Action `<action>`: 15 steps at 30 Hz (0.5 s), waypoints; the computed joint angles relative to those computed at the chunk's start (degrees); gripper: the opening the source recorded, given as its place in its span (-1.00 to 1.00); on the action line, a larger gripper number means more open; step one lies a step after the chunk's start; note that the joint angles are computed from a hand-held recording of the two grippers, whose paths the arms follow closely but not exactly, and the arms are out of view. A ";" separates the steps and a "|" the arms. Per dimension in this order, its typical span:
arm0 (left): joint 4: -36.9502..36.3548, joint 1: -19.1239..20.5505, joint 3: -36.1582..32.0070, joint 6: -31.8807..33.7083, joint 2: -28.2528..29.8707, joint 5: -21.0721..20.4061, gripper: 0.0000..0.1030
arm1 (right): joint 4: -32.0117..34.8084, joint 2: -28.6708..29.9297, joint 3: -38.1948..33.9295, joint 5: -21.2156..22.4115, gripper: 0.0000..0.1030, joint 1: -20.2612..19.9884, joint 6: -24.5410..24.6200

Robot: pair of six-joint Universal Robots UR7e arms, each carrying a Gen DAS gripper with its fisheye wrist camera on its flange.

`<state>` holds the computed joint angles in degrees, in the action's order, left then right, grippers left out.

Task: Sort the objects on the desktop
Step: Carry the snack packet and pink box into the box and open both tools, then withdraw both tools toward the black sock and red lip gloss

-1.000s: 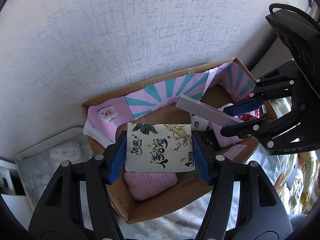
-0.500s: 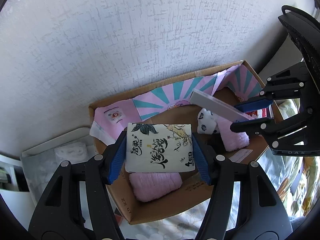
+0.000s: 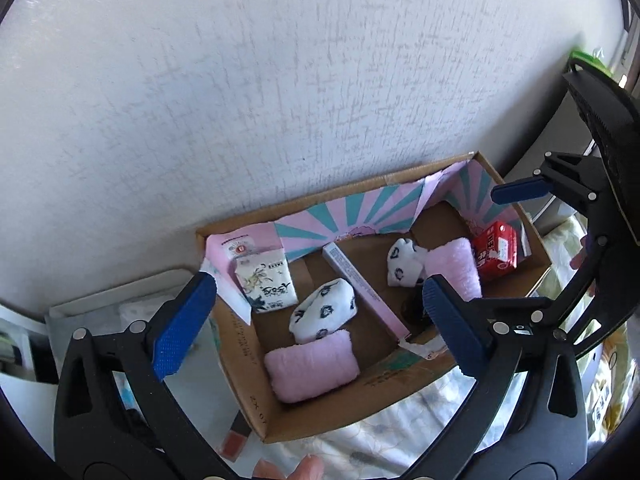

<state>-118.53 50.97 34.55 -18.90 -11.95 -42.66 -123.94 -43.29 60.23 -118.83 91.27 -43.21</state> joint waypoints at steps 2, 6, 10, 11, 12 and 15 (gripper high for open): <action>-1.53 -0.13 1.62 -0.11 -1.08 -0.45 1.00 | -1.83 -0.72 1.20 0.28 0.99 0.12 -0.44; -5.48 -0.73 6.59 0.15 -4.25 -0.37 1.00 | -3.27 -1.44 1.98 1.36 0.99 0.54 1.04; -7.84 -1.54 10.61 0.66 -6.84 1.33 1.00 | -3.78 -2.23 2.84 2.61 0.99 1.00 2.40; -7.99 -1.74 11.68 0.42 -7.62 1.66 1.00 | -3.71 -2.35 2.97 2.60 0.99 1.14 2.95; -8.49 -1.94 12.92 0.27 -8.48 1.81 1.00 | -3.76 -2.49 3.15 2.35 0.99 1.30 3.32; -10.05 -2.35 16.38 -0.05 -10.94 1.31 1.00 | -5.27 -3.51 4.82 2.54 0.99 1.91 3.99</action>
<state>-128.58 48.61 50.94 -18.95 -22.90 -41.35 -129.21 -46.79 65.05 -116.30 93.18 -39.23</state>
